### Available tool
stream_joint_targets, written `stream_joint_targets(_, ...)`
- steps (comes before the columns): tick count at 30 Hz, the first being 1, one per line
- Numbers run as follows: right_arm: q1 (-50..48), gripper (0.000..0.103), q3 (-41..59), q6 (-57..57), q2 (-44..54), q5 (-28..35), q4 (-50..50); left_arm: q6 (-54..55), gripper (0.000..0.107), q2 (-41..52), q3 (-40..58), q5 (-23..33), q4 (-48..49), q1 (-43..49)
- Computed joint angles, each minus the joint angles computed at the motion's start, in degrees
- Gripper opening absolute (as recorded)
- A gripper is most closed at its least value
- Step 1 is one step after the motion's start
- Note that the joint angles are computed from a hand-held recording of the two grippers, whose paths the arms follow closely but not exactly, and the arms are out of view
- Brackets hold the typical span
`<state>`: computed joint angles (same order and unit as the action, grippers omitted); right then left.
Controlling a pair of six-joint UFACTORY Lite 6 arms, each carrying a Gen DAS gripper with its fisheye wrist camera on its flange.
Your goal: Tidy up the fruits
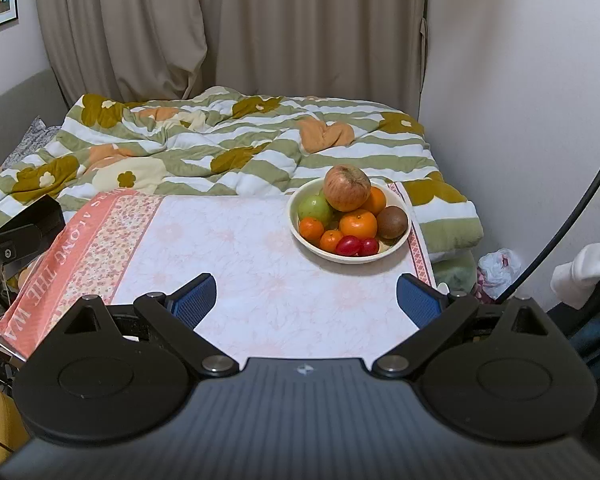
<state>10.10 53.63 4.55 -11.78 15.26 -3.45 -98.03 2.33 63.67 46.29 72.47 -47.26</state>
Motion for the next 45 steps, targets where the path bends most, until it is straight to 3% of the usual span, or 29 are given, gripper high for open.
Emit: stream_joint_targets(45, 2.4, 0.103, -1.0, 8.3, 0.2, -0.4, -6.2, 1.2, 0.103, -0.1, -0.6, -0.5, 0.6, 2.1)
